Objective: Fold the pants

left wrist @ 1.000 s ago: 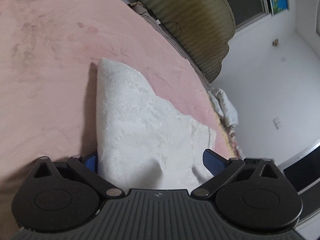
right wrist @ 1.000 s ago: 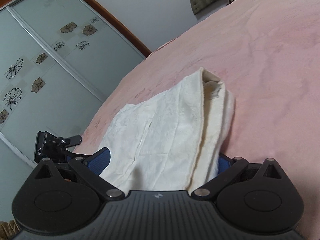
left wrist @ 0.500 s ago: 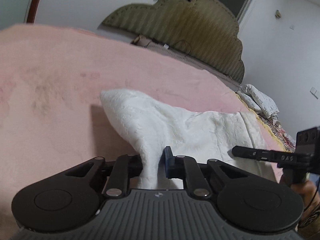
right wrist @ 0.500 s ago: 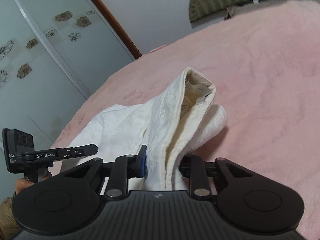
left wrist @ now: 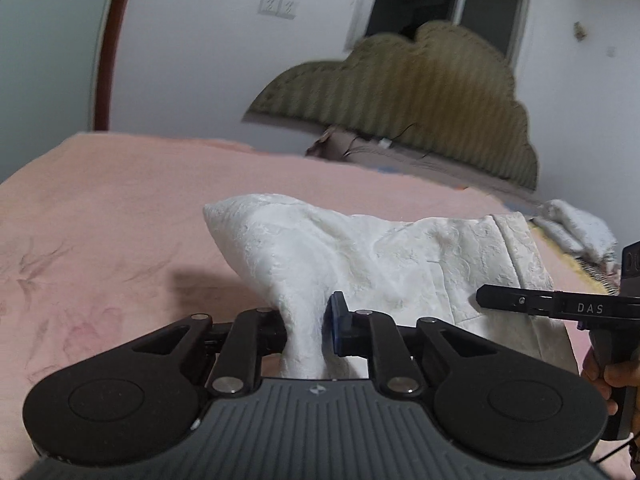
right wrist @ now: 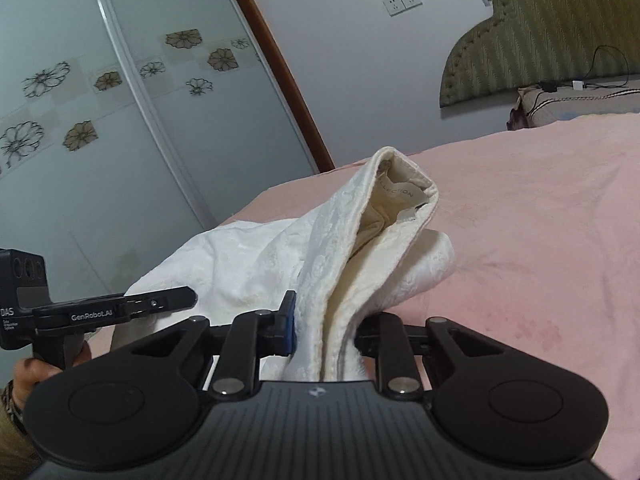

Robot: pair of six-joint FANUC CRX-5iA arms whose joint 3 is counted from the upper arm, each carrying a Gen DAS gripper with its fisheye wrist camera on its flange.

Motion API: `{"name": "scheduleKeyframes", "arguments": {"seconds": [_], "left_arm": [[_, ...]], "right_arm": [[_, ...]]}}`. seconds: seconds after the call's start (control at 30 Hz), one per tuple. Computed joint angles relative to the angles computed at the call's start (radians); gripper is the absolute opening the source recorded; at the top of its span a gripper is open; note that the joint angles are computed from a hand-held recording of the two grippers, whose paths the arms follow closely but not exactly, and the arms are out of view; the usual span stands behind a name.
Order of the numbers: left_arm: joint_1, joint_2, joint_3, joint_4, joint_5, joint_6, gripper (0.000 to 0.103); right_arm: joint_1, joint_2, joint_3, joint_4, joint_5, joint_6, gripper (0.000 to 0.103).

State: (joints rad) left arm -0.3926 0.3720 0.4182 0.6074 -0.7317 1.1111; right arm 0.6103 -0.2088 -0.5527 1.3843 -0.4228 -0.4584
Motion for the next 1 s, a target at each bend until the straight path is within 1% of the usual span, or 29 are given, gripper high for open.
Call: {"name": "scheduleKeyframes", "arguments": {"seconds": [0.03,0.07,0.1,0.13,0.17,0.2,0.23,0.27,0.3,0.33,0.37,0.4,0.43,0.47,0.5,0.53,0.57,0.6,0.63,0.67,0.7,0.73,0.77,0.83,0.87,0.9,0.93,0.97,1.0], "left_arm": [[0.005,0.038,0.070,-0.072,-0.059,0.078,0.025],[0.006,0.076,0.142,-0.143,-0.128,0.152,0.037],[0.007,0.106,0.201,-0.210,-0.184,0.218,0.046],[0.008,0.115,0.219,-0.250,-0.198,0.253,0.051],[0.012,0.100,0.195,-0.259,-0.175,0.261,0.058],[0.015,0.075,0.157,-0.265,-0.139,0.268,0.065],[0.017,0.053,0.141,-0.298,-0.116,0.296,0.068],[0.014,0.032,0.131,-0.355,-0.098,0.346,0.072],[0.010,0.008,0.122,-0.424,-0.080,0.411,0.076],[0.005,-0.019,0.111,-0.500,-0.061,0.488,0.078],[-0.002,-0.042,0.099,-0.559,-0.051,0.546,0.079],[-0.006,-0.065,0.081,-0.585,-0.043,0.565,0.079],[-0.008,-0.094,0.046,-0.577,-0.021,0.554,0.079],[-0.007,-0.122,0.000,-0.547,0.010,0.520,0.080],[-0.009,-0.151,-0.044,-0.514,0.031,0.473,0.084],[-0.018,-0.170,-0.068,-0.508,0.034,0.438,0.088],[-0.036,-0.184,-0.080,-0.542,0.023,0.422,0.094],[-0.058,-0.185,-0.071,-0.598,-0.001,0.412,0.095],[-0.083,-0.174,-0.050,-0.670,-0.029,0.406,0.096],[-0.105,-0.171,-0.042,-0.741,-0.041,0.419,0.097],[-0.118,-0.172,-0.045,-0.782,-0.036,0.444,0.096],[-0.116,-0.185,-0.056,-0.782,-0.033,0.463,0.094],[-0.108,-0.207,-0.079,-0.761,-0.024,0.474,0.094],[-0.095,-0.251,-0.135,-0.708,0.018,0.473,0.096],[-0.098,-0.265,-0.151,-0.704,0.030,0.480,0.098],[-0.107,-0.272,-0.158,-0.713,0.033,0.488,0.103],[-0.123,-0.270,-0.156,-0.737,0.029,0.487,0.103],[-0.138,-0.264,-0.148,-0.768,0.017,0.481,0.103],[-0.156,-0.246,-0.126,-0.816,-0.005,0.487,0.103]], "right_arm": [[0.003,0.030,0.026,-0.064,-0.004,0.032,0.024],[0.028,0.069,0.069,-0.181,-0.047,0.101,0.025],[0.057,0.103,0.114,-0.298,-0.112,0.176,0.027],[0.081,0.131,0.152,-0.377,-0.177,0.229,0.035],[0.097,0.149,0.170,-0.405,-0.233,0.244,0.040],[0.101,0.145,0.156,-0.385,-0.237,0.215,0.046],[0.095,0.124,0.124,-0.348,-0.211,0.163,0.047],[0.102,0.106,0.102,-0.322,-0.218,0.119,0.047],[0.123,0.098,0.096,-0.305,-0.274,0.085,0.051],[0.157,0.097,0.099,-0.290,-0.363,0.060,0.058],[0.202,0.100,0.103,-0.273,-0.478,0.038,0.058],[0.243,0.110,0.108,-0.249,-0.578,0.020,0.058],[0.277,0.111,0.099,-0.208,-0.645,-0.008,0.060],[0.303,0.100,0.075,-0.153,-0.661,-0.034,0.060],[0.313,0.084,0.049,-0.099,-0.632,-0.045,0.060],[0.316,0.072,0.030,-0.053,-0.587,-0.041,0.060],[0.319,0.070,0.024,-0.022,-0.537,-0.013,0.060],[0.319,0.077,0.035,-0.028,-0.488,0.040,0.064],[0.323,0.094,0.060,-0.071,-0.461,0.115,0.068],[0.336,0.120,0.093,-0.138,-0.474,0.198,0.068],[0.351,0.152,0.135,-0.221,-0.517,0.275,0.068],[0.363,0.178,0.167,-0.279,-0.572,0.314,0.068],[0.376,0.193,0.181,-0.292,-0.625,0.305,0.068],[0.414,0.199,0.199,-0.297,-0.721,0.233,0.069],[0.424,0.190,0.187,-0.271,-0.718,0.187,0.069],[0.438,0.176,0.165,-0.240,-0.699,0.142,0.072],[0.447,0.181,0.169,-0.244,-0.693,0.143,0.088],[0.455,0.199,0.189,-0.269,-0.698,0.177,0.095],[0.462,0.225,0.214,-0.297,-0.722,0.222,0.100]]}}
